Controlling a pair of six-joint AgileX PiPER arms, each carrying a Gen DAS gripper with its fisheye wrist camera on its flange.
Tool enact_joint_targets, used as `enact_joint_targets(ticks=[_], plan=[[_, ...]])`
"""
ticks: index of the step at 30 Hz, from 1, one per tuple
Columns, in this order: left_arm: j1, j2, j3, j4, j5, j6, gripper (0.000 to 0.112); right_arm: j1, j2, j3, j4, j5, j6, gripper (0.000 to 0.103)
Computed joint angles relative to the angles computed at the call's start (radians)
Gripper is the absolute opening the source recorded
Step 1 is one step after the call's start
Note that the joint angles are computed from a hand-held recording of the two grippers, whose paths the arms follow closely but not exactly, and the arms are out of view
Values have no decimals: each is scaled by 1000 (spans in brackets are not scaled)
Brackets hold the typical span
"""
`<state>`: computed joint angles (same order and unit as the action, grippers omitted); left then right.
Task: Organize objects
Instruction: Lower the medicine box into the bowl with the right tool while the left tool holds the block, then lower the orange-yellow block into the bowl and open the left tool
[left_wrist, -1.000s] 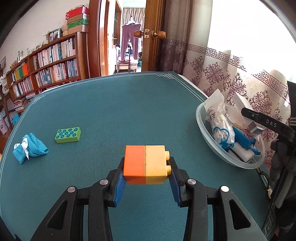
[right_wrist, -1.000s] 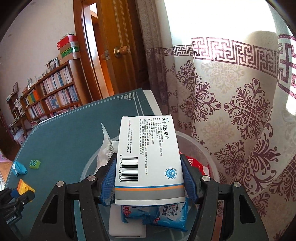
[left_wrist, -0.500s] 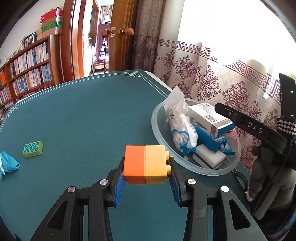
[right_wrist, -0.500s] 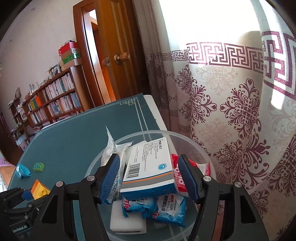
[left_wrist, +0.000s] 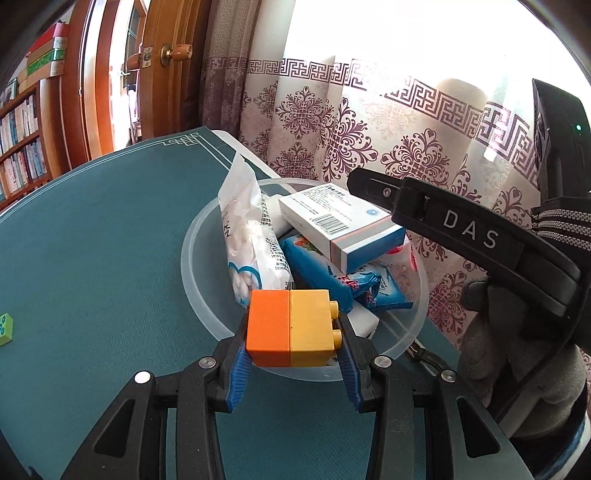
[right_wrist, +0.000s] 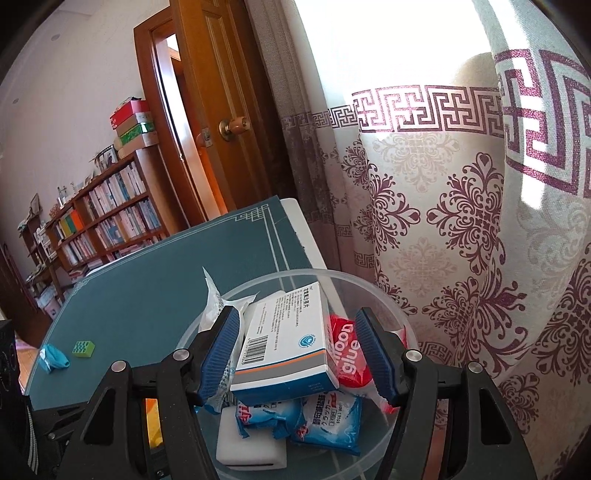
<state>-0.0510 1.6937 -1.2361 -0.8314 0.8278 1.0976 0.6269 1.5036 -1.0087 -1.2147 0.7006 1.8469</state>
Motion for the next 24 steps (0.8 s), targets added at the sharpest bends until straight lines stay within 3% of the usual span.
enact_joint_targets(ticks=[6,9,15,19,24], plan=[[-9,33,-30,-22,16,16,47,-1,4,-4,13,-1,-12,67],[-7,40,-30,-30,0,28,58,6,7,-9,15,6,-14,67],[0,29,-2,-81,-35,107,68,7,7,-10,15,5,-15,67],[20,-1,35,-151,-46,181,92,16,14,-17,13,13,-11,67],[51,-34,62,-196,-40,235,95,19,14,-17,9,17,-7,67]])
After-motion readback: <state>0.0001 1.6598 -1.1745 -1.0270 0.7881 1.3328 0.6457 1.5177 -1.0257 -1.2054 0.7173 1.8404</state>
